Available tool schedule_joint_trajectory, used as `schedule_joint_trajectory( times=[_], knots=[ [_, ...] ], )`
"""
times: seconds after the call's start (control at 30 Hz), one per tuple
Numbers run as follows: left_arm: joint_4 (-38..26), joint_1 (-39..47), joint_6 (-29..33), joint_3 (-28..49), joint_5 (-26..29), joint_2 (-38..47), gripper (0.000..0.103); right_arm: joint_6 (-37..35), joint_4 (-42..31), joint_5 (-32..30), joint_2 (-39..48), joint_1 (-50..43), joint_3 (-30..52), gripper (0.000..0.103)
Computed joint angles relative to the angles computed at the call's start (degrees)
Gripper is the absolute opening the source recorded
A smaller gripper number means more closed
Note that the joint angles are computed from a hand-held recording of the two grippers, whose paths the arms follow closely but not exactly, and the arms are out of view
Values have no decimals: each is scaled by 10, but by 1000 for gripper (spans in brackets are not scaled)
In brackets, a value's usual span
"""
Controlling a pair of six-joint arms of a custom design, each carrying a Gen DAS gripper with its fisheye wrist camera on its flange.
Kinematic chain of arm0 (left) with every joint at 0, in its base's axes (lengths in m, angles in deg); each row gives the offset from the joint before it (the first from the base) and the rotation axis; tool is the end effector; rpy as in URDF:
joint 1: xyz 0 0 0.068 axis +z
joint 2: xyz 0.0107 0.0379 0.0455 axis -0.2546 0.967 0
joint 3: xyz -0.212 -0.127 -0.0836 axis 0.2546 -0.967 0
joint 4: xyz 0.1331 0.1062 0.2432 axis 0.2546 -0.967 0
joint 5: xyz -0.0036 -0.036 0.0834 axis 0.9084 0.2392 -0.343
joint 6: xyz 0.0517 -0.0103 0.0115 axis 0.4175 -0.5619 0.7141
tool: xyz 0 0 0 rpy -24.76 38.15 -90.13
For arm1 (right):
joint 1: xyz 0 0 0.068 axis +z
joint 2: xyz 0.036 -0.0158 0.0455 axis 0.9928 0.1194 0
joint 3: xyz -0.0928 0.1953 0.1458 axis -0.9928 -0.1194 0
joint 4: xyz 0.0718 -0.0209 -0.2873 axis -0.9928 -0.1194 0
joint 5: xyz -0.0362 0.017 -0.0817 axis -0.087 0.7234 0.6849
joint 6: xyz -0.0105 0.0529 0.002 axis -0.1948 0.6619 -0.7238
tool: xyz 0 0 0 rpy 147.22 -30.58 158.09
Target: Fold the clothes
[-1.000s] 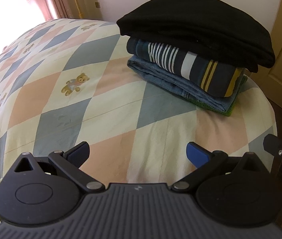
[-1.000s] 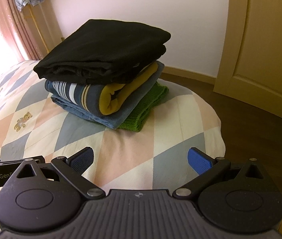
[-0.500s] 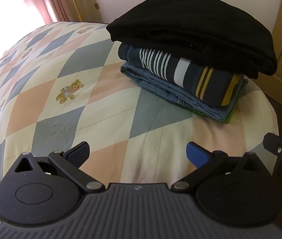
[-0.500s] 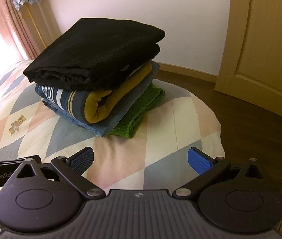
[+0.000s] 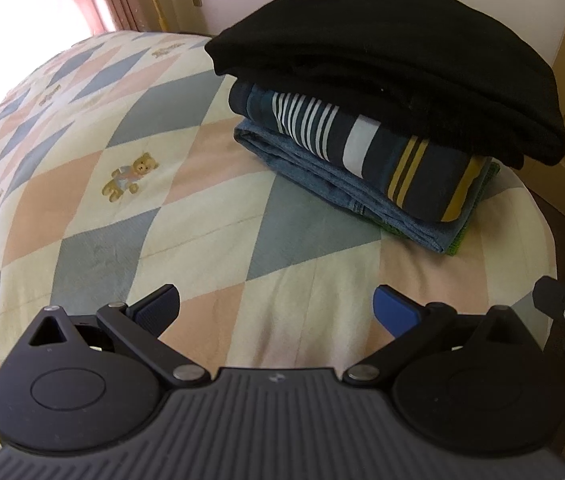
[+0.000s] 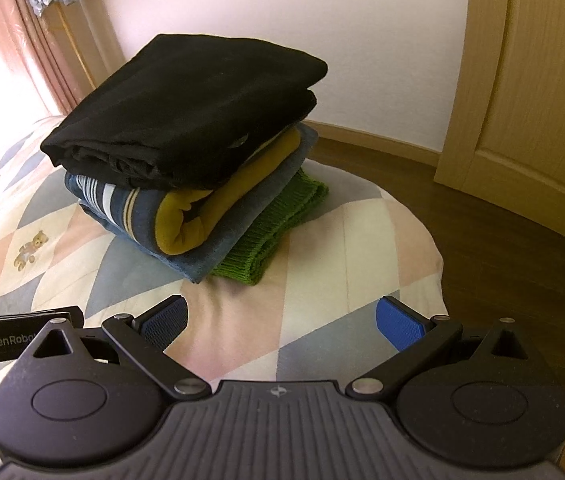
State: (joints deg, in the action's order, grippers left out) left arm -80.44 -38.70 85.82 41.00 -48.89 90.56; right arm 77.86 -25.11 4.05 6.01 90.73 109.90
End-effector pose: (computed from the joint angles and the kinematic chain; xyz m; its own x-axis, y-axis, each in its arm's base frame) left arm 0.2574 -0.1086 0.2962 -0.8079 0.3039 -0.5050 0.2945 0.9503 0.1007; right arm 0.1660 0.0154 0.2887 -0.7205 0.3760 -0.5827 0.3632 0.9204 0.1449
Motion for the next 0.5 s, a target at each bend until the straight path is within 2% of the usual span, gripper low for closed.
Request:
schedule_joint_trajectory(
  times=[0.3,0.5],
  knots=[
    [0,-3,0,7,-1,-4,102,-1,0,3,-3,-1,3,103],
    [7,2,12,1,-10,-38,102,5,-3,13,-4,13,13,103]
  ],
)
